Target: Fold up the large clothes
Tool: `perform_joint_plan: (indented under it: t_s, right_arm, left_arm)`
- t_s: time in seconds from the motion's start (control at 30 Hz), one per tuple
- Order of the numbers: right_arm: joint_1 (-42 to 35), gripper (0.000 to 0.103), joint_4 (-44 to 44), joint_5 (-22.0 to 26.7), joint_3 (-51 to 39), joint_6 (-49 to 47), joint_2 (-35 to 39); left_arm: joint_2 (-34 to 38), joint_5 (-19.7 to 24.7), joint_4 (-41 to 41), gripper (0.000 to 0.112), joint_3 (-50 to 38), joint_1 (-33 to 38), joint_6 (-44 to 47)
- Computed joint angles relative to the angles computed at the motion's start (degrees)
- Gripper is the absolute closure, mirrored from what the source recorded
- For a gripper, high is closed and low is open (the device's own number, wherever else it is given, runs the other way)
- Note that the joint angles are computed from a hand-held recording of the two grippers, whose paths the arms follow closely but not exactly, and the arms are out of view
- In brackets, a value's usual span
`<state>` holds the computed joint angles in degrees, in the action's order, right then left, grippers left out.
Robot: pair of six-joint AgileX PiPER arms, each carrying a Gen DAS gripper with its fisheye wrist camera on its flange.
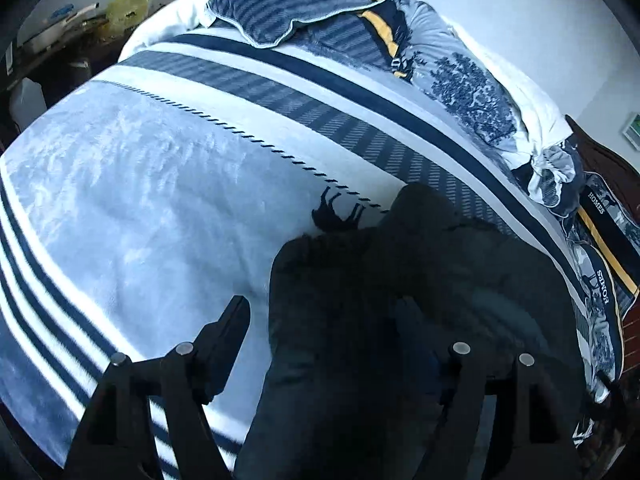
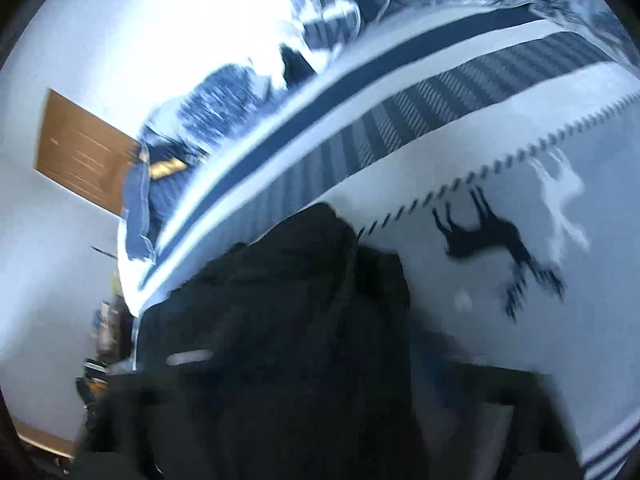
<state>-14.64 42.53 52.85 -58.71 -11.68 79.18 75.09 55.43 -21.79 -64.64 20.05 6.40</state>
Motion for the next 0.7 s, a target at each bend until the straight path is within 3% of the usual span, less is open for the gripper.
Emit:
perform_joint_plan:
  t_s: [0.1, 0.13, 0.17, 0.2, 0.23, 0.27, 0.37, 0.5, 0.6, 0.63, 0.67, 0.7]
  right_arm:
    - [-1.52, 0.016, -2.74, 1.31, 5.41, 0.84, -4.56]
    - [-2.91, 0.022, -0.62, 2.44, 6.58, -1.44, -4.64]
    - [-3.94, 0.035, 1.43, 3.23, 7.28, -3.38, -3.89]
    - [-3.82, 0.044, 1.38, 3.62, 7.01, -3.65, -2.57]
    - [-3.08, 0.066, 0.51, 4.41, 5.86, -3.28, -0.74]
    - [-3.49, 0.08, 0.8, 5.47, 5.29, -4.01, -0.16]
    - [2.14, 0.088, -5.42, 2.74, 1.69, 1.03, -0.41]
    - [6.66, 0.088, -11.18, -0.42, 0.4, 5.89, 2.66]
    - [5.22, 0.081, -10.9, 1.17, 2.46, 8.65, -2.78]
    - [4.52, 0.06, -11.26, 1.79, 3.36, 9.98, -6.02]
    - [4.05, 0.028, -12.07, 2.08, 4.33, 11.55, -9.06]
    - [3.74, 0.021, -13.5, 2.76, 5.05, 13.89, -12.93]
  left_arm:
    - [1.81, 2.59, -1.32, 0.038, 0.09, -0.01, -0.68]
    - [1.95, 2.68, -1.52, 0.052, 0.73, -0.38, -1.03]
    - [1.96, 2.24, -2.05, 0.073, 1.26, -0.46, -0.5]
    - [0.58, 2.24, -3.19, 0.082, 2.47, 0.08, 0.75]
    - [-0.98, 1.87, -3.71, 0.095, 3.12, 0.28, 1.26]
    - [-1.9, 1.68, -2.77, 0.101, 3.02, 0.0, 0.68]
    - [-1.95, 0.0, 4.74, 0.1, 2.96, -4.3, -3.1]
    - [-1.44, -0.76, 14.81, 0.092, 1.74, -10.55, -12.09]
    - [-5.63, 2.33, 17.78, 0.084, 0.12, -12.74, -16.32]
    - [-7.89, 3.26, 18.49, 0.075, 0.17, -13.49, -17.06]
    - [-10.16, 3.74, 19.4, 0.063, 0.55, -14.79, -18.32]
    - [-14.0, 4.67, 21.69, 0.055, 1.28, -17.27, -21.05]
